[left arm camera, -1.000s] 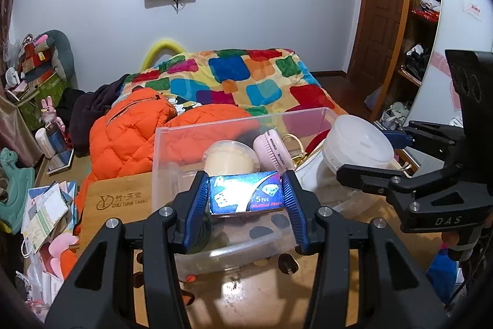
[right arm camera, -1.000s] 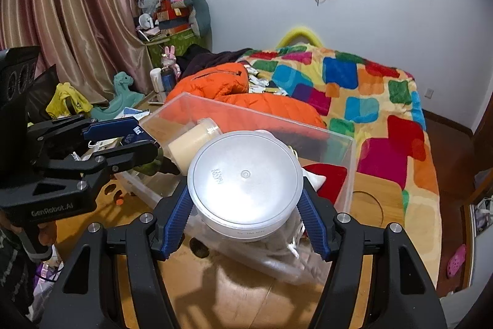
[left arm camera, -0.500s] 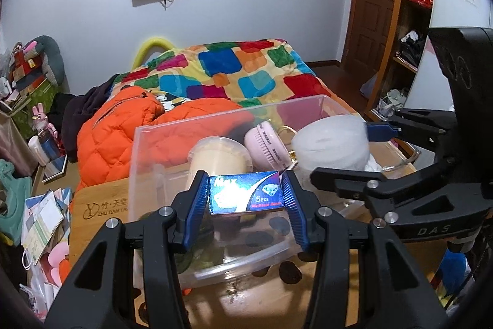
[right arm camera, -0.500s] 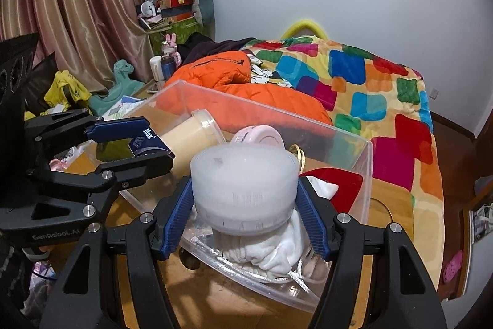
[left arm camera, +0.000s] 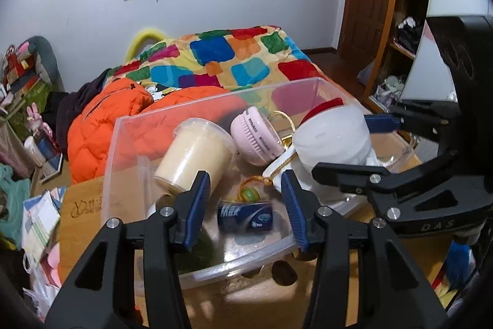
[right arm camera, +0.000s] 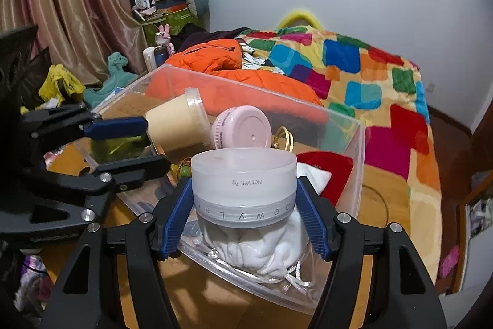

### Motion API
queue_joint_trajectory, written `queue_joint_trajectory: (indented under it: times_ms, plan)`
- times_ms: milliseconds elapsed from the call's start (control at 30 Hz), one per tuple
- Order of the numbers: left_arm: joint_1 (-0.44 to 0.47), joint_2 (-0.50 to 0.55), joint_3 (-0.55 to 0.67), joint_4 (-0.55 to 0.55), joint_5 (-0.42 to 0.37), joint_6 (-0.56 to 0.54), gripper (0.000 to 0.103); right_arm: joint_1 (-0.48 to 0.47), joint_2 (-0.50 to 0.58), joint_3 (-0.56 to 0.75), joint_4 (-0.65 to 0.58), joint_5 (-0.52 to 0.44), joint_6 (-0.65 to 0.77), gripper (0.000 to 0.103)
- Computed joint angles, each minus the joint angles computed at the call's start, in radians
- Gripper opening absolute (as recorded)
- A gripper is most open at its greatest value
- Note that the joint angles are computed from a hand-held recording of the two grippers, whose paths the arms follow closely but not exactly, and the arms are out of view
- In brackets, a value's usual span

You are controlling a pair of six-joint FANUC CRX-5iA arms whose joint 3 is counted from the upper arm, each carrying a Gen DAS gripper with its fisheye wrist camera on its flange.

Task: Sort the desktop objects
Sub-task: 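Release the container into the box with the right tool while the left tool drops the packet, then withdraw both open tools back from the box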

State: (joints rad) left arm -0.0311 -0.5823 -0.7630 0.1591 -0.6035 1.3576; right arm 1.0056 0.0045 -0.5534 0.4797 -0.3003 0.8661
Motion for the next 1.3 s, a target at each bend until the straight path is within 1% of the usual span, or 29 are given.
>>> queue_joint_trajectory:
  times_ms: [67, 100, 233, 367, 500, 567, 700, 733, 800, 833, 900, 967, 1033, 1067, 1133, 1167, 1233, 1300]
  plan:
    - [0.005, 0.006, -0.003, 0.018, 0.0, -0.007, 0.047, -0.001, -0.003, -0.01, 0.02, 0.009, -0.021, 0.063]
    - [0.001, 0.008, 0.001, 0.009, 0.0, 0.005, 0.047, -0.002, -0.003, -0.012, 0.025, 0.011, -0.028, 0.064]
    - [-0.003, 0.01, 0.009, -0.003, -0.008, 0.026, 0.047, -0.003, -0.007, -0.003, -0.018, 0.0, 0.0, 0.069]
    - [0.003, -0.001, 0.001, 0.016, -0.013, 0.012, 0.048, 0.0, -0.026, -0.015, -0.019, 0.006, 0.005, 0.072]
    - [0.01, -0.015, -0.007, 0.037, -0.015, -0.001, 0.05, -0.004, -0.048, -0.068, 0.137, 0.036, -0.124, 0.076]
    - [0.015, -0.023, -0.011, 0.046, -0.016, -0.007, 0.052, -0.009, -0.056, -0.084, 0.187, 0.043, -0.168, 0.077]
    - [0.015, -0.039, -0.012, 0.048, -0.02, 0.0, 0.056, -0.011, -0.073, -0.102, 0.229, 0.049, -0.214, 0.081]
    - [0.014, -0.042, -0.011, 0.043, -0.022, 0.006, 0.059, -0.013, -0.076, -0.106, 0.243, 0.05, -0.227, 0.081]
    - [0.011, -0.053, -0.009, 0.033, -0.025, 0.025, 0.062, -0.014, -0.085, -0.119, 0.28, 0.051, -0.266, 0.081]
    - [0.009, -0.056, -0.006, 0.026, -0.028, 0.034, 0.067, -0.013, -0.088, -0.122, 0.284, 0.05, -0.271, 0.082]
    - [0.001, -0.071, 0.001, -0.009, -0.035, 0.074, 0.071, -0.008, -0.095, -0.124, 0.277, 0.042, -0.267, 0.082]
    - [-0.001, -0.086, 0.003, -0.027, -0.042, 0.09, 0.074, -0.005, -0.104, -0.132, 0.299, 0.034, -0.289, 0.082]
    - [-0.033, -0.093, 0.032, -0.125, -0.061, 0.179, 0.083, -0.002, -0.115, -0.138, 0.309, 0.024, -0.302, 0.082]
    - [-0.049, -0.092, 0.045, -0.168, -0.067, 0.218, 0.085, 0.001, -0.121, -0.142, 0.316, 0.018, -0.312, 0.082]
    - [-0.099, -0.094, 0.079, -0.286, -0.092, 0.33, 0.094, 0.005, -0.13, -0.148, 0.328, 0.006, -0.329, 0.083]
    - [-0.11, -0.096, 0.085, -0.309, -0.098, 0.354, 0.095, 0.009, -0.135, -0.15, 0.334, -0.006, -0.341, 0.085]
    - [-0.122, -0.105, 0.09, -0.332, -0.112, 0.379, 0.097, 0.013, -0.143, -0.159, 0.358, -0.021, -0.382, 0.092]
    - [-0.133, -0.114, 0.095, -0.356, -0.127, 0.412, 0.098, 0.012, -0.157, -0.176, 0.404, -0.026, -0.443, 0.097]
